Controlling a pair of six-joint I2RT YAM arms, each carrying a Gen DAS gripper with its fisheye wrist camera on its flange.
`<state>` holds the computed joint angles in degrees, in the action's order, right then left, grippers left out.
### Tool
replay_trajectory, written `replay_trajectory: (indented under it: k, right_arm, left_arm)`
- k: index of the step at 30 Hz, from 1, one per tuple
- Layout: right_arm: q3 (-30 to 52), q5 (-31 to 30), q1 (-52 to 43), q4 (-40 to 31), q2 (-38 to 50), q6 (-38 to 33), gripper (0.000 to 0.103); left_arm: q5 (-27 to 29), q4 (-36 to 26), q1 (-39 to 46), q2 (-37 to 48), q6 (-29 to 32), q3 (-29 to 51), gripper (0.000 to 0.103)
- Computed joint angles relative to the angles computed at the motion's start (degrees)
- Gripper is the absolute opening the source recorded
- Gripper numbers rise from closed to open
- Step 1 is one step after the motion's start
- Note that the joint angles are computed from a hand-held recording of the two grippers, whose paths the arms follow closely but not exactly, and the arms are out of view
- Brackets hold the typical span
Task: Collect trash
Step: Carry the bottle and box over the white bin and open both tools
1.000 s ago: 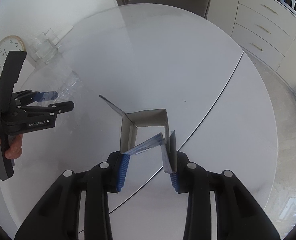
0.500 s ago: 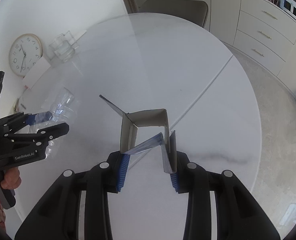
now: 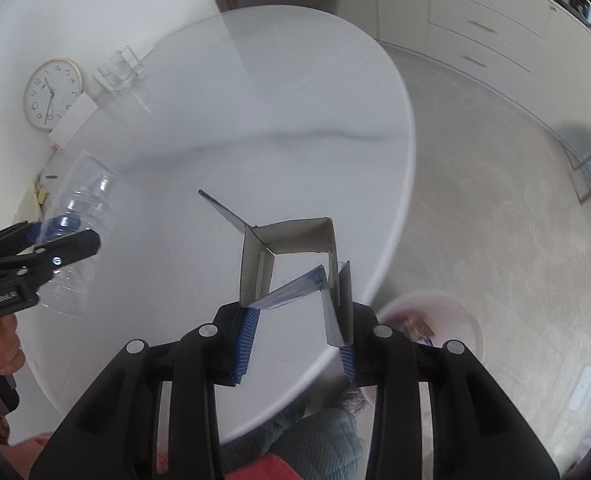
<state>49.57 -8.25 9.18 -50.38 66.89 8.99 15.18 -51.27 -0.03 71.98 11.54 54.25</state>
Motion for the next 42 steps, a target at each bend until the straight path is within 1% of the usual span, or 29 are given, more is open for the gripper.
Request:
replay_trajectory:
  k: [3,5,7,9,10,12,13,14,15,16,17,18,19,20,25,29,32,36,39,42]
  right_arm:
    - [-4.64,-1.10,-6.99,-2.33,-5.01,-5.31,0.036]
    - [-7.75,-2.46,-14.49,-3.69,-7.49,-11.71,0.037]
    - [-10.71,-2.98,-22.73,-3.66,-8.10,-19.49,0.037]
    - [-12.99,-3.77,-29.24,-2.05,-6.22,-25.73,0.038]
    - [-14.07,-4.10,-33.01,-0.58,-4.21,-29.48,0.038]
    - [-15.89,-4.38,-38.34,3.44,-0.02,-35.90,0.038]
    - [-16.53,-4.26,-39.90,4.87,1.38,-38.03,0.038]
    - [-16.91,-3.95,-40.07,6.75,3.43,-38.85,0.041]
    - [-17.19,-4.29,-41.41,8.60,6.65,-41.31,0.043]
    - [-16.92,-4.59,-41.83,9.07,8.56,-42.52,0.052]
    - [-17.34,-4.52,-42.84,10.11,9.75,-44.12,0.068]
    - [-18.05,-3.76,-42.84,11.93,10.24,-44.56,0.077]
    - [-18.85,-3.50,-43.17,12.86,9.73,-45.23,0.091]
    - [-19.11,-3.68,-43.49,13.33,9.29,-45.96,0.096]
    - [-17.86,-6.61,-49.54,10.83,9.70,-50.69,0.098]
    - [-16.34,-7.86,-54.93,8.56,10.08,-54.68,0.098]
    - [-16.11,-7.98,-56.61,8.37,9.16,-55.73,0.098]
    - [-15.47,-7.63,-62.42,8.07,6.60,-60.20,0.098]
    - [-12.65,-8.23,-68.73,6.76,6.99,-64.23,0.098]
    - [-9.92,-8.59,-73.28,6.30,9.19,-67.12,0.098]
  left_arm:
    - [-0.54,0.32,-7.29,-3.78,-4.61,-3.54,0.065]
    - [-2.24,1.27,-14.11,-5.32,-8.74,-5.33,0.065]
    - [-3.93,2.29,-20.64,-6.03,-13.65,-6.11,0.065]
    - [-5.25,3.26,-26.68,-5.48,-18.91,-6.06,0.065]
    - [-6.44,4.13,-30.45,-4.54,-22.60,-5.69,0.065]
    - [-8.87,4.83,-35.30,-3.54,-27.26,-5.04,0.065]
    - [-10.43,5.32,-38.38,-2.63,-30.08,-4.48,0.065]
    - [-11.18,5.33,-39.78,-2.23,-31.30,-4.18,0.065]
    - [-11.82,5.46,-40.68,-0.77,-32.04,-3.16,0.065]
    - [-13.05,5.06,-42.84,-0.55,-33.95,-2.89,0.065]
    - [-14.03,4.84,-44.51,-0.03,-35.55,-2.58,0.065]
    - [-14.39,4.72,-45.06,0.46,-36.26,-2.33,0.065]
    - [-14.62,4.65,-45.58,1.19,-37.04,-1.99,0.065]
    - [-14.67,4.59,-45.82,1.92,-37.42,-1.66,0.065]
    - [-16.54,4.43,-50.04,4.05,-40.82,-0.37,0.065]
    - [-17.77,4.95,-53.07,6.13,-42.15,1.22,0.065]
    - [-17.49,5.52,-54.22,7.68,-42.11,2.21,0.065]
    - [-16.13,7.78,-55.94,12.23,-40.97,4.01,0.065]
    - [-14.75,9.87,-57.80,16.97,-40.22,5.95,0.065]
    - [-12.78,12.70,-59.26,23.93,-39.16,9.20,0.066]
